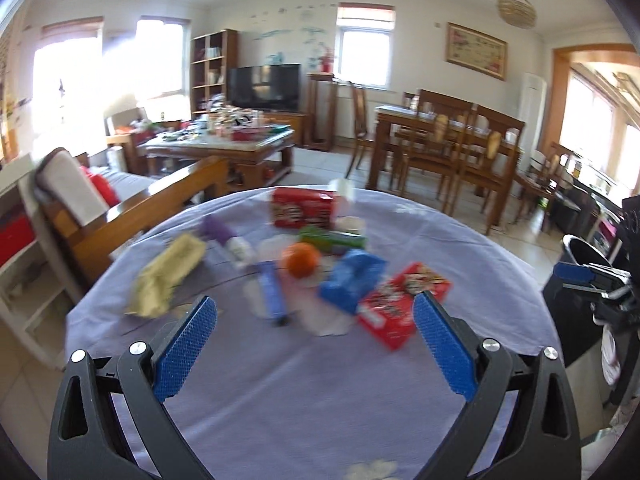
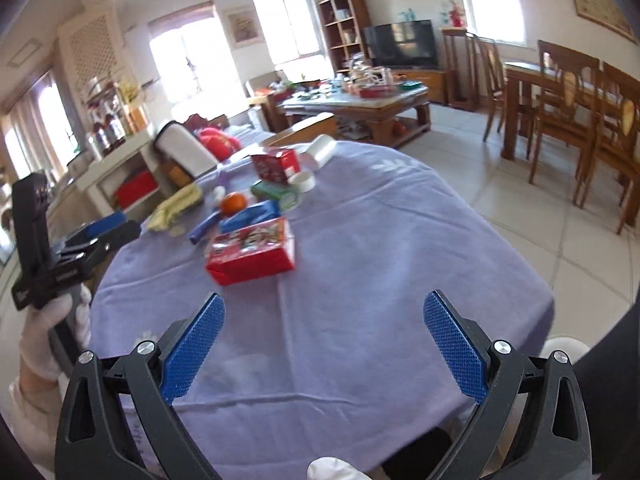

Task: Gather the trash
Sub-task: 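Grasp the pale yellow wrapper with the left gripper while the right gripper grasps the red milk box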

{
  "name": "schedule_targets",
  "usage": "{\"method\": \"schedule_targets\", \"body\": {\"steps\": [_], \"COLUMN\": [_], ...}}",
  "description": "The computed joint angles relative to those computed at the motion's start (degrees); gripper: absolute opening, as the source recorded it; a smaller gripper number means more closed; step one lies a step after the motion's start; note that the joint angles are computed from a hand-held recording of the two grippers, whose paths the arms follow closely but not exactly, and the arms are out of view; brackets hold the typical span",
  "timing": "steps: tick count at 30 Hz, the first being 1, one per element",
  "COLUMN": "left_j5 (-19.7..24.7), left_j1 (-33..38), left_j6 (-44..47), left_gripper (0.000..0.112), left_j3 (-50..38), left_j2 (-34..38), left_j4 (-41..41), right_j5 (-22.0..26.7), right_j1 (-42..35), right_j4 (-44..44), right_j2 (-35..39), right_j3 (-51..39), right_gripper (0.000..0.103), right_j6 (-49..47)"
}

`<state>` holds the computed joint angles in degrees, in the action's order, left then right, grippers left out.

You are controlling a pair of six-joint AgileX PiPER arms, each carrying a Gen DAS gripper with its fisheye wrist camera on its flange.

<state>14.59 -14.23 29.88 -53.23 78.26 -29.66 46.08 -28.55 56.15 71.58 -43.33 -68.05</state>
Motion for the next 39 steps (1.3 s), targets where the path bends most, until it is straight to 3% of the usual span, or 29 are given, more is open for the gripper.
{"method": "schedule_targets", "body": {"steps": [4, 7, 12, 18, 24, 28, 35, 36, 39], "left_j5": [3.20, 4.47, 7.58, 10.72, 14.84, 20.28, 27.24, 27.40, 27.41], "left_j1": [9.24, 11.54, 14.02, 13.85, 13.56, 13.07, 14.26, 14.48, 15.56], "left_j6": [16.50, 13.93, 11.84, 4.99, -1.42, -6.20, -5.65, -5.27, -3.83], "left_gripper": [0.098, 0.098, 0.098, 0.098, 0.098, 0.098, 0.096, 0.089, 0.046], "left_j3": [0.35, -0.42, -4.21, -12.04, -21.28, -30.13, -39.07, -39.43, -39.85], "left_j2": [0.52, 1.25, 4.30, 11.43, 18.78, 25.66, 32.73, 32.91, 33.40], "left_j4": [-14.51, -10.49, -6.20, 3.95, 11.81, 17.76, 15.33, 14.74, 11.53], "right_j5": [-10.20, -15.90, -20.86, -22.39, -20.37, -19.39, -17.83, -17.80, -17.72], "right_j1": [16.65, 26.11, 34.69, 39.59, 38.77, 37.14, 35.70, 35.60, 35.46], "right_j4": [-6.10, -12.42, -28.27, -43.11, -42.00, -37.12, -33.12, -33.06, -32.86], "right_j2": [1.66, 6.06, 13.34, 20.83, 25.83, 27.45, 28.16, 27.96, 27.75], "right_j3": [-1.43, -3.86, -9.50, -15.60, -19.17, -20.61, -21.04, -20.87, -20.70], "right_gripper": [0.098, 0.098, 0.098, 0.098, 0.098, 0.098, 0.092, 0.092, 0.091], "right_j6": [10.28, 19.29, 36.26, 51.63, 52.01, 48.72, 44.53, 44.36, 44.11]}}
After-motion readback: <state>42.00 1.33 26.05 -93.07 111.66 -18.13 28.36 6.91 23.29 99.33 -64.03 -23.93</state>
